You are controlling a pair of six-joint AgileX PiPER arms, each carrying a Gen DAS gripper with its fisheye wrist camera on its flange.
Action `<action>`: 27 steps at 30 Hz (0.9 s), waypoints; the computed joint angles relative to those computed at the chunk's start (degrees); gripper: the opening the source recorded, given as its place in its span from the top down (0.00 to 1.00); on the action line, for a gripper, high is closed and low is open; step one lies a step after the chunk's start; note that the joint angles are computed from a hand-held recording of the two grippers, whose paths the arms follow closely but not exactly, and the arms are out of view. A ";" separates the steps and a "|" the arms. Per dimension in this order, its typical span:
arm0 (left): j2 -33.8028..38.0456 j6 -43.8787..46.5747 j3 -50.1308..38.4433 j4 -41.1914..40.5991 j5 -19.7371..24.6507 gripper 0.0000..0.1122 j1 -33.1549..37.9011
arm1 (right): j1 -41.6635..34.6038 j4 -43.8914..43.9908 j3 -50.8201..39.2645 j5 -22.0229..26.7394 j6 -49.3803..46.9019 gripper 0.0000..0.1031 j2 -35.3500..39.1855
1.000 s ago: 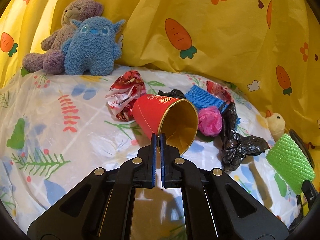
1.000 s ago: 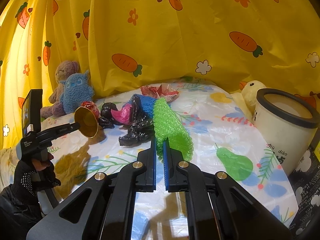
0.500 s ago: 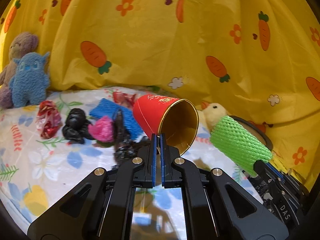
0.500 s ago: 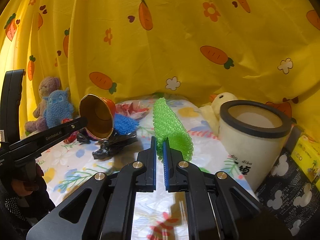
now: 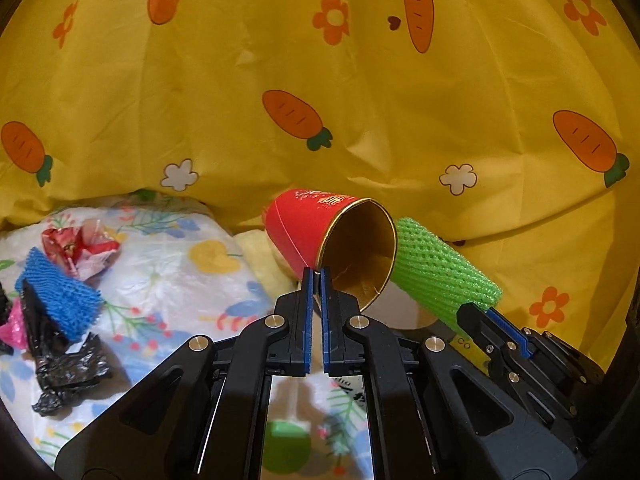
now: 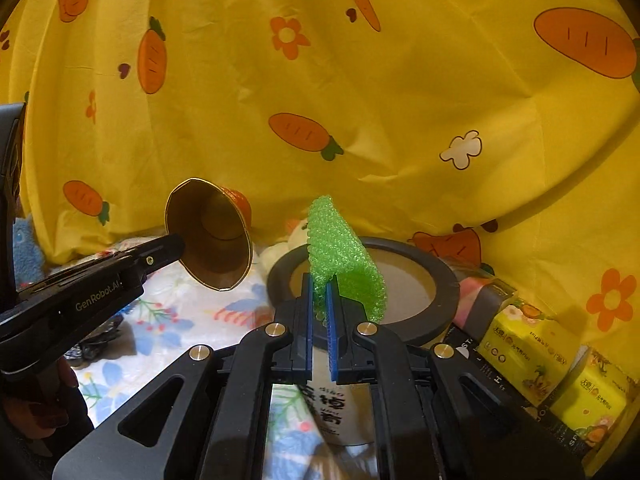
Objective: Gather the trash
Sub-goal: 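Carry the red cup and green mesh over the white bin and open both tools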
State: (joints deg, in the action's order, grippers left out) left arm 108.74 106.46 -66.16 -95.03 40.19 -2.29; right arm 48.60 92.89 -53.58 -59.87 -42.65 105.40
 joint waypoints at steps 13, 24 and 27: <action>9.26 2.08 -8.86 -1.30 -5.41 0.98 -9.16 | -11.53 -4.75 1.66 10.10 2.37 0.94 2.06; 14.28 -6.31 -14.66 7.05 -5.18 0.97 -10.11 | -14.09 -6.23 1.24 13.77 3.55 0.93 3.72; 14.86 -7.42 -15.30 8.35 -5.26 0.96 -10.39 | -14.45 -6.41 1.27 14.26 3.77 0.93 3.81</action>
